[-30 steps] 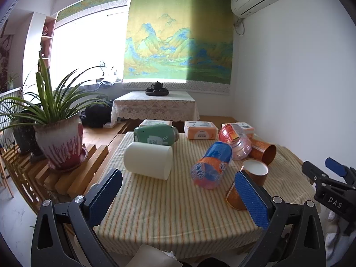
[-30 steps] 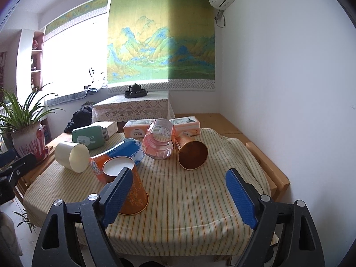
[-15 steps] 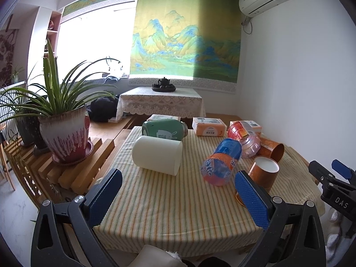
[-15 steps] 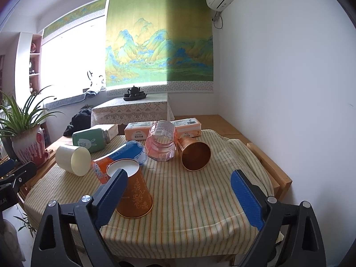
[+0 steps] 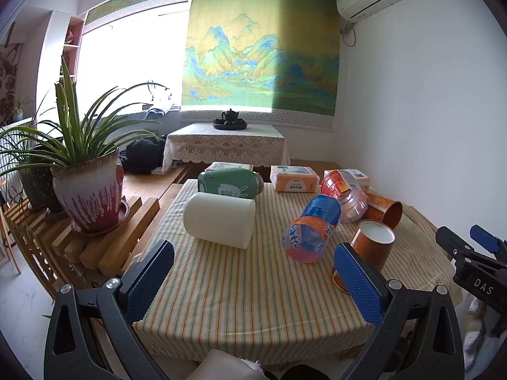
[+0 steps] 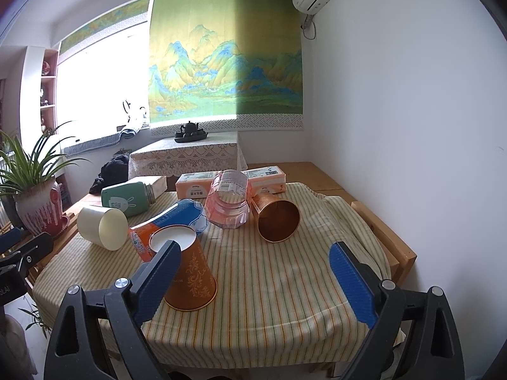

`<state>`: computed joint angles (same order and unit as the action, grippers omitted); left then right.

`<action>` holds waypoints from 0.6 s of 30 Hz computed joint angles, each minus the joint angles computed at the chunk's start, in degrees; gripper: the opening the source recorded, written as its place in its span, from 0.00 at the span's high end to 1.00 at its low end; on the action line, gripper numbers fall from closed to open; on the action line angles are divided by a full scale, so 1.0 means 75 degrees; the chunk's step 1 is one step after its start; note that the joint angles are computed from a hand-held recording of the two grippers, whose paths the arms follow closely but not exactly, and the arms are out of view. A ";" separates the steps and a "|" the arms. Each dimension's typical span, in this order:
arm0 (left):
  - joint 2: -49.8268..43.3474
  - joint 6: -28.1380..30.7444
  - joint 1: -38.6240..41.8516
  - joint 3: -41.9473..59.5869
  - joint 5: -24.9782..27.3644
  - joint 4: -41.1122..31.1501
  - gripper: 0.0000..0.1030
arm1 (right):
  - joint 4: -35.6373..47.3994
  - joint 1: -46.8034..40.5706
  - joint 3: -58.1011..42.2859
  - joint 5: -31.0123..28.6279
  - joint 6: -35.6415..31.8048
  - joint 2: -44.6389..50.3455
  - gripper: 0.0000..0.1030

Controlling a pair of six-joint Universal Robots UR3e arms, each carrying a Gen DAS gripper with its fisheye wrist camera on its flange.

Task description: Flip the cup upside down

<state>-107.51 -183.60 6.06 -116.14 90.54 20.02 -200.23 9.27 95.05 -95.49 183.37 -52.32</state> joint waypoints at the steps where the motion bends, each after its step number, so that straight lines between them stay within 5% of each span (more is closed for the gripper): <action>1: -0.0009 -0.0009 -0.0009 0.0010 0.0010 -0.0002 0.01 | -0.0005 0.0009 0.0005 -0.0008 0.0008 -0.0005 0.10; 18: 0.0013 0.0035 0.0010 0.0036 -0.0013 -0.0039 0.01 | -0.0039 -0.0047 0.0000 0.0027 -0.0028 0.0046 0.10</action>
